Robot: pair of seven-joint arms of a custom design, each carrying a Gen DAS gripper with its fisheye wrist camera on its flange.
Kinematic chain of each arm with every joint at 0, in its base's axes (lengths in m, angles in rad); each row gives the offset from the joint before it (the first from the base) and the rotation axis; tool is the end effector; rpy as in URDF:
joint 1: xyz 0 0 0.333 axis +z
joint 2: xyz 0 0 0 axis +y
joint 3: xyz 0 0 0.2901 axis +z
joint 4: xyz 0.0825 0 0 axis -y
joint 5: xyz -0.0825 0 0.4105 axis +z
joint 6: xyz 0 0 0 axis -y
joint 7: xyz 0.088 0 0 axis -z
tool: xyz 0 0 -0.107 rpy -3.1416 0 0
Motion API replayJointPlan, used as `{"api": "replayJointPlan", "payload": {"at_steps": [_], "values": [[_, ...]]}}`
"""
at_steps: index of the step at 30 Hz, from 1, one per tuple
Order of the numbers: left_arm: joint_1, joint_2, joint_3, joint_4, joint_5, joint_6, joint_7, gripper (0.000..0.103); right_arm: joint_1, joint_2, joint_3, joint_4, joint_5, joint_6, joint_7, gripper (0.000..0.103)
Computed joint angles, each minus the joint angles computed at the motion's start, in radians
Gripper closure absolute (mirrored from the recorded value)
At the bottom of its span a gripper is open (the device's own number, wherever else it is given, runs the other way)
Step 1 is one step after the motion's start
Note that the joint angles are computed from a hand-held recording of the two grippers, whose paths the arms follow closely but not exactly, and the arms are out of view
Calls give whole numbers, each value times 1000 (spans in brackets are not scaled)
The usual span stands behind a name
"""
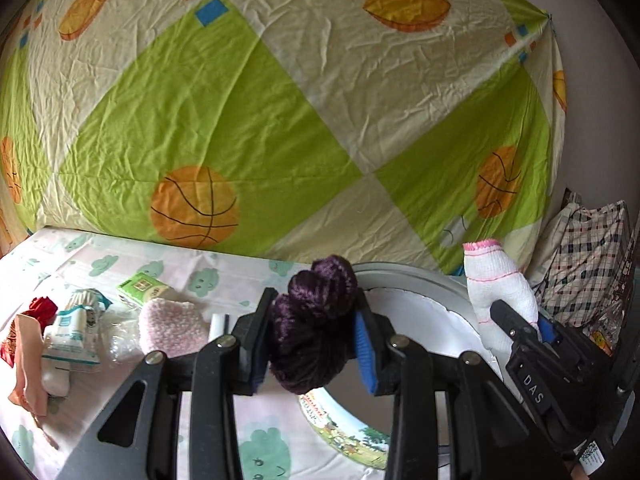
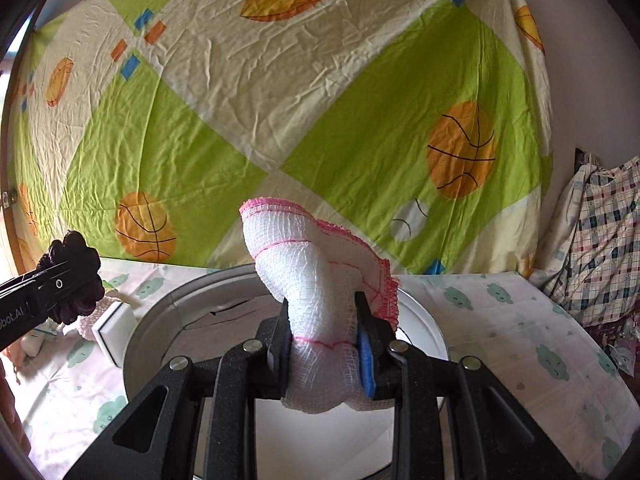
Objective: Organize soft objects
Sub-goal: 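Carry the gauze cloth and scrunchie over the tin box and release both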
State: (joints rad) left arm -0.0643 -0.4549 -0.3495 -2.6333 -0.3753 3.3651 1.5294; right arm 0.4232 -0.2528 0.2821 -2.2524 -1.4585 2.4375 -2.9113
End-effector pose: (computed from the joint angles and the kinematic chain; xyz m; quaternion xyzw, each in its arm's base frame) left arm 0.4355 -0.1565 0.4916 -0.5847 0.5953 -0.4644 0.2967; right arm 0.4109 0.3539 0.4757 -0.5628 0.5958 -0.4314 0.3770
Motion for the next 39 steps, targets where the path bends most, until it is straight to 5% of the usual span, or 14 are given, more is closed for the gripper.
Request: {"api": "replayJointPlan", "payload": {"at_steps": [12, 17, 26, 30, 37, 39], "values": [[164, 125, -219, 128, 16, -51, -29, 68, -40, 9, -38, -15, 109, 37, -68, 75], [302, 124, -351, 142, 80, -83, -85, 68, -46, 24, -40, -7, 145, 48, -103, 75], [367, 130, -388, 150, 192, -109, -193, 68, -45, 45, -44, 6, 173, 64, -141, 75], [458, 110, -466, 153, 254, -125, -255, 68, -45, 51, -48, 9, 182, 68, -153, 75], [494, 102, -478, 155, 340, -146, -341, 68, -38, 65, -50, 22, 200, 68, -186, 74], [518, 91, -498, 155, 368, -153, -370, 64, -38, 65, -54, 21, 209, 82, -189, 63]]}}
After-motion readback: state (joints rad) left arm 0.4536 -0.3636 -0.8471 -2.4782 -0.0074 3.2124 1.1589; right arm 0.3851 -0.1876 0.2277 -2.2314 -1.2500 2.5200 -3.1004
